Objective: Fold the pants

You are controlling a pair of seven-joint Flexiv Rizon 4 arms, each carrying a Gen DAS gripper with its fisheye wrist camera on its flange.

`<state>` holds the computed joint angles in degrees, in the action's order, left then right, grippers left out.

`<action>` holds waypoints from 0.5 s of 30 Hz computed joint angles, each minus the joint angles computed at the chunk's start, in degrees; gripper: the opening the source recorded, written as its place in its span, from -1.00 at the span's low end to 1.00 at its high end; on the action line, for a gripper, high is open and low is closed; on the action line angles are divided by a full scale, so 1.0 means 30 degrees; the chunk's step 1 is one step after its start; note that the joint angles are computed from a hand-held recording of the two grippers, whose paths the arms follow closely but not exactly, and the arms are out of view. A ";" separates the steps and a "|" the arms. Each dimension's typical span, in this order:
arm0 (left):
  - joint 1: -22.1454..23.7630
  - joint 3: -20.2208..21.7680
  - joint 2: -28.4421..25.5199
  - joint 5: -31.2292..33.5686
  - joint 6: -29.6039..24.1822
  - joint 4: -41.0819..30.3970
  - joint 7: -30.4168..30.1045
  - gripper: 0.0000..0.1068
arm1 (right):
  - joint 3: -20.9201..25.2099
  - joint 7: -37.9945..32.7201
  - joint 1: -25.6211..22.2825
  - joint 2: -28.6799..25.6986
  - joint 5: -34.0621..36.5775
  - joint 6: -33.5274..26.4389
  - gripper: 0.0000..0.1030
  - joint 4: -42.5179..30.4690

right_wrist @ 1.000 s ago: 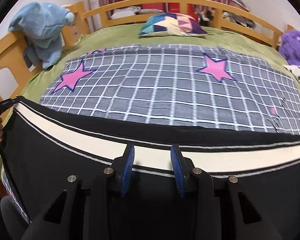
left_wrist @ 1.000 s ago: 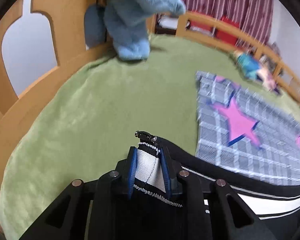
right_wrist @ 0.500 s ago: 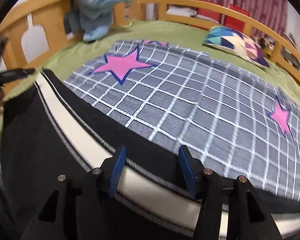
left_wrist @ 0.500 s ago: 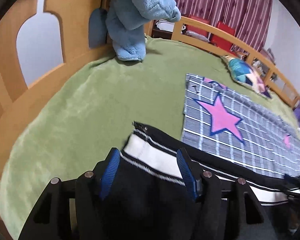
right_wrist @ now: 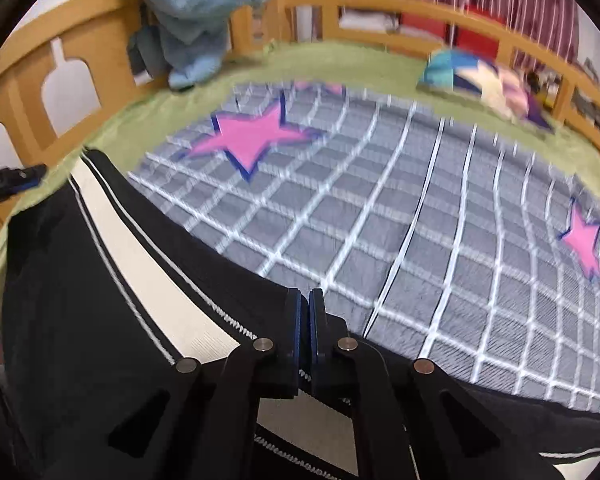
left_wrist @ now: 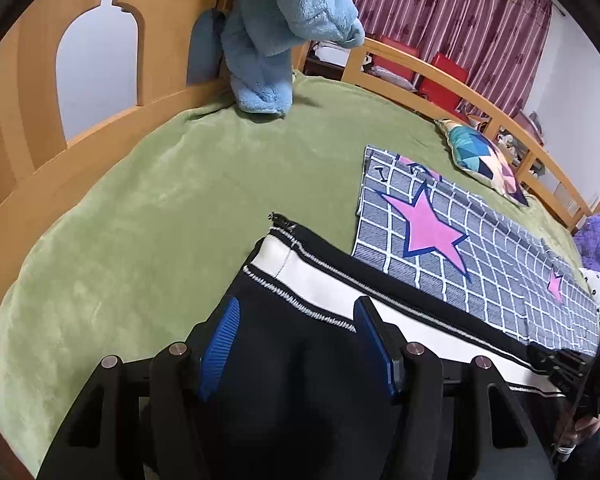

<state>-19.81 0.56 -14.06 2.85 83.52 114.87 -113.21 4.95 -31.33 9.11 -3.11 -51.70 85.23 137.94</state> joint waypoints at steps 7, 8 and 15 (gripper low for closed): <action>-0.0696 0.1275 0.1621 0.2748 -0.1055 0.0864 -0.2106 0.10 | -0.0104 0.1593 0.0139 0.0300 0.0417 -0.0358 -0.77 -0.0035; -0.0688 0.1413 0.1983 0.3464 -0.1231 0.1121 -0.2766 0.12 | 0.0071 0.1764 0.0082 0.0629 0.0513 -0.0429 -0.68 0.0099; 0.1215 -0.0438 0.3856 0.0272 0.0850 0.5475 -0.1331 0.15 | 0.2302 0.2423 -0.0511 0.4666 0.1426 -0.2019 -0.21 0.2433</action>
